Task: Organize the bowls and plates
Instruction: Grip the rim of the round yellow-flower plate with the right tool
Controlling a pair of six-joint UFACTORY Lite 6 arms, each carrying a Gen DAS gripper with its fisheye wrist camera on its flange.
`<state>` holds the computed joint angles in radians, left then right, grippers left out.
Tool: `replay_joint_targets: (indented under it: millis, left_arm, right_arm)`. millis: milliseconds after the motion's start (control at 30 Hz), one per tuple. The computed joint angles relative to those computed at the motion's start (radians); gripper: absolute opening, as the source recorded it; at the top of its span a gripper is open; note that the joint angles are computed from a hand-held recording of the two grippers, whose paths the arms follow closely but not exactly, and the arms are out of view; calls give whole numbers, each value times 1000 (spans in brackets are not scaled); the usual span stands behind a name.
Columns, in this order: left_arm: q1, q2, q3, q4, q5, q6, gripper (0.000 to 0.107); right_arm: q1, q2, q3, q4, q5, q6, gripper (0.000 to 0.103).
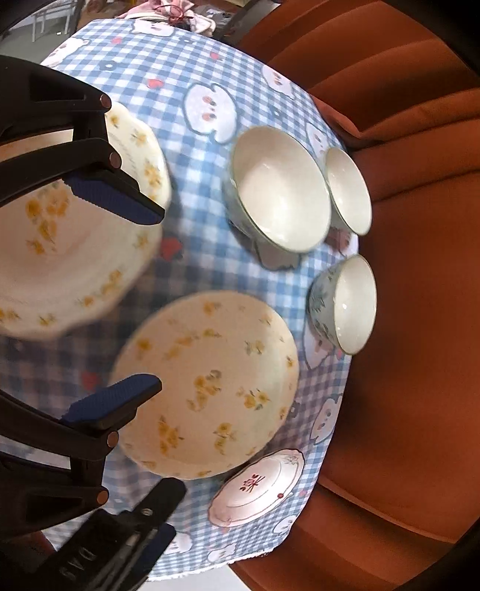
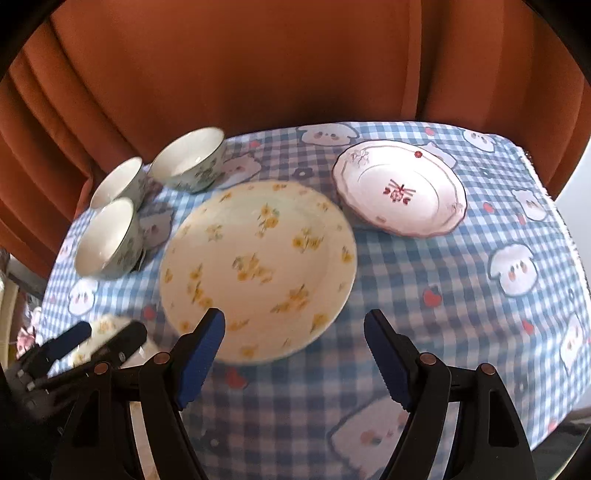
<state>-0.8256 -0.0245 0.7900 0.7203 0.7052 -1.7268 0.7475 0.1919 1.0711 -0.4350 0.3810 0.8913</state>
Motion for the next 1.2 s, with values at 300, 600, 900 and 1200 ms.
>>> replay_joint_targets:
  millis: [300, 600, 900, 1200]
  left_arm:
    - [130, 279, 202, 34, -60, 22, 85]
    - [239, 476, 315, -2, -188, 114, 81]
    - [253, 505, 337, -55, -219, 172, 75]
    - [143, 488, 325, -135, -193, 217, 75]
  right_arm:
    - [-157, 257, 235, 347, -63, -463, 81]
    - [-204, 506, 432, 470, -45, -614, 80]
    - [-216, 639, 598, 561, 63, -738, 61]
    - [-231, 495, 384, 497, 24, -669, 61]
